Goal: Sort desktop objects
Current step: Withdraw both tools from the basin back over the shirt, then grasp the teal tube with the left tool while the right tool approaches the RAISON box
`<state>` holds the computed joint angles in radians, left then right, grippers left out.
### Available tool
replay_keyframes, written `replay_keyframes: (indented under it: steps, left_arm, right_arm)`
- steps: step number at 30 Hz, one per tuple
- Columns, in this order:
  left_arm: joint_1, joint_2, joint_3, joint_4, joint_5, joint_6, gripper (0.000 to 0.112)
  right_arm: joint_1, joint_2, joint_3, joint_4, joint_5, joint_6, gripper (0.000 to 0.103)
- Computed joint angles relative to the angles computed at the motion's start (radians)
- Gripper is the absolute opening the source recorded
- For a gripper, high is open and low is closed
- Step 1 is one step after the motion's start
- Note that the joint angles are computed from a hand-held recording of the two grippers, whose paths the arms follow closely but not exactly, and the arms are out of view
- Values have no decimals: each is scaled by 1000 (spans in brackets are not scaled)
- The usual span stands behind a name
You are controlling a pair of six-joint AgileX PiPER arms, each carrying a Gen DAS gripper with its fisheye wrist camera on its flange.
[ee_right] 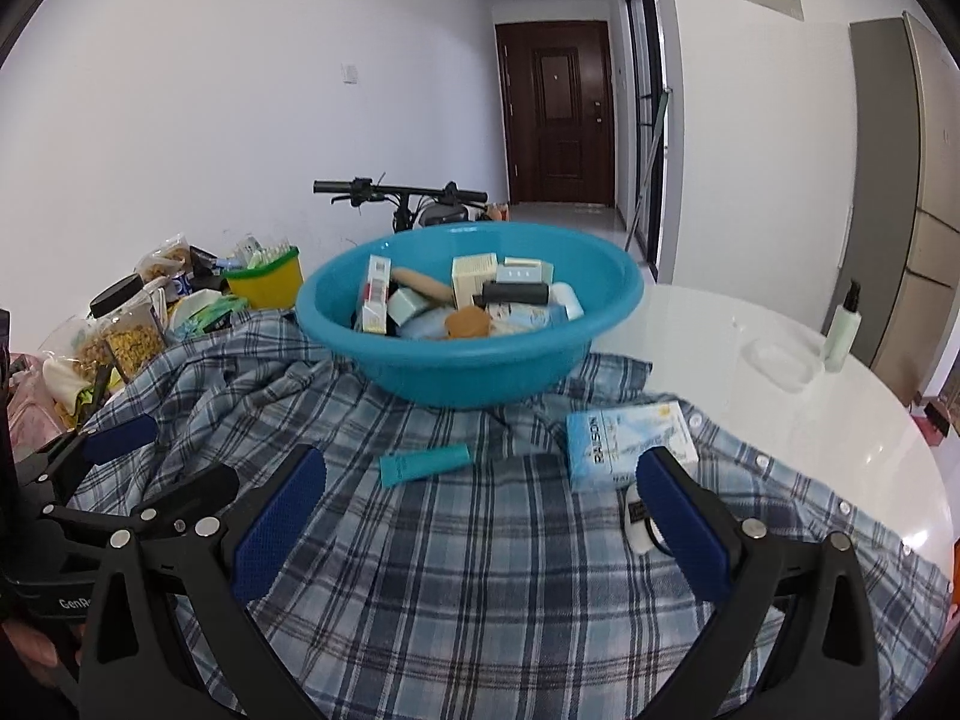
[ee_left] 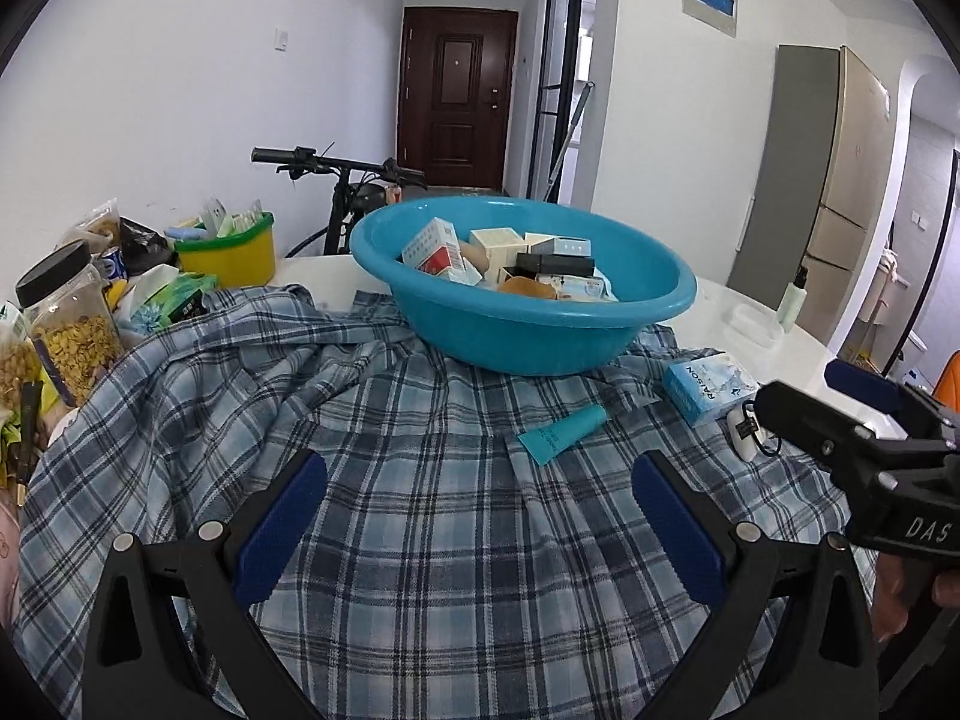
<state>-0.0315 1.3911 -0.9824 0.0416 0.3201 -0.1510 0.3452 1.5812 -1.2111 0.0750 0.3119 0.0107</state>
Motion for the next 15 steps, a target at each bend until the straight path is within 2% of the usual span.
replay_keyframes:
  steps: [7,12,15]
  left_arm:
    - [-5,7,-10,19,-6,-15,103]
    - [10,22,-26,-85,14,97,103]
    - [0,28,-30,-61,18,76,103]
  right_arm:
    - [-12,10,-25,-4,15,-7,103]
    - [-9,14,-36,-18,24,-7,103]
    - [-13,17,-37,-6,28,-18,103]
